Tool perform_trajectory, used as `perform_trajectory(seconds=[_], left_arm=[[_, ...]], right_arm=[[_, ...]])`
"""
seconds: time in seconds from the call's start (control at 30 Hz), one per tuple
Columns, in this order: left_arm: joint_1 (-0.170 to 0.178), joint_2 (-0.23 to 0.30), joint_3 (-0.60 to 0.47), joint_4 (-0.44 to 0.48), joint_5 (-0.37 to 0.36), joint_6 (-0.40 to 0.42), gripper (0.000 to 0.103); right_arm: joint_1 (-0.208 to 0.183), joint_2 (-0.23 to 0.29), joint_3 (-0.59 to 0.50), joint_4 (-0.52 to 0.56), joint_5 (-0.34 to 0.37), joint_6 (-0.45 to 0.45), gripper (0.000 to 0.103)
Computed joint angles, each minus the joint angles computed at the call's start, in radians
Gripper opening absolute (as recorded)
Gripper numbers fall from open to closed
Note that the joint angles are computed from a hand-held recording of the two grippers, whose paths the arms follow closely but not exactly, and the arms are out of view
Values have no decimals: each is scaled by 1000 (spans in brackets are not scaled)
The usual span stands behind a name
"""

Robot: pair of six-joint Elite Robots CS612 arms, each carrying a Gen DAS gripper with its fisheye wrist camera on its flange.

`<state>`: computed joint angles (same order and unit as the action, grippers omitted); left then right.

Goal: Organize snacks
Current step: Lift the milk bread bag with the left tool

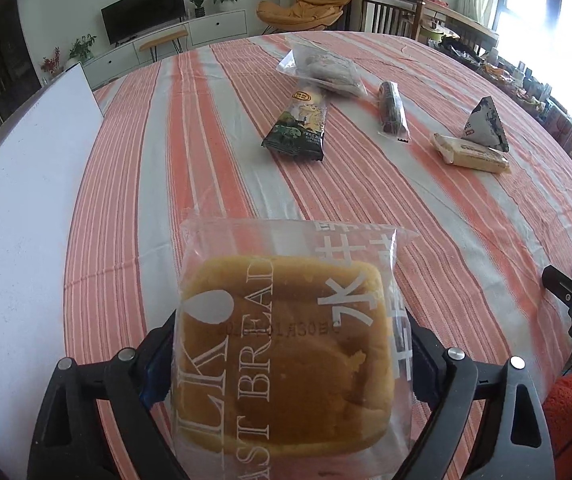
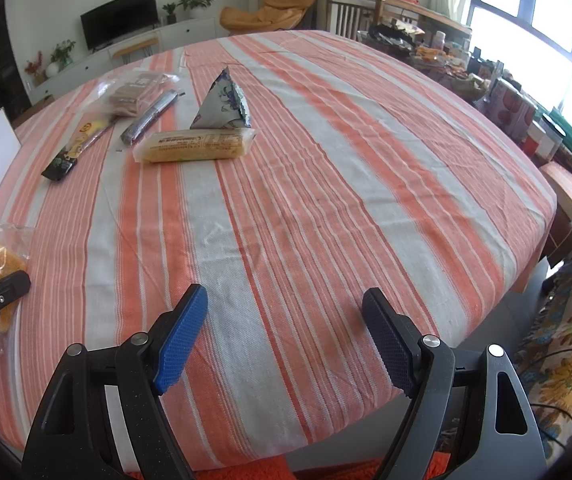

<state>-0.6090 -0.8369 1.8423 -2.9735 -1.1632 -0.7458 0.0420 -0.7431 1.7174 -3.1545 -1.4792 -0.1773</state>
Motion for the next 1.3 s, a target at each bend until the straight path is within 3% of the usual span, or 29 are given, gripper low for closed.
perform_trajectory(seconds=[0.2, 0.47, 1.3], left_arm=[[9, 12, -5, -23, 6, 17, 103], [7, 20, 0, -71, 22, 36, 103], [5, 21, 0, -74, 27, 35, 103]], right_arm=[[-2, -1, 1, 1, 2, 0, 83], [-2, -1, 1, 1, 2, 0, 83], [-3, -1, 0, 2, 2, -1, 84]])
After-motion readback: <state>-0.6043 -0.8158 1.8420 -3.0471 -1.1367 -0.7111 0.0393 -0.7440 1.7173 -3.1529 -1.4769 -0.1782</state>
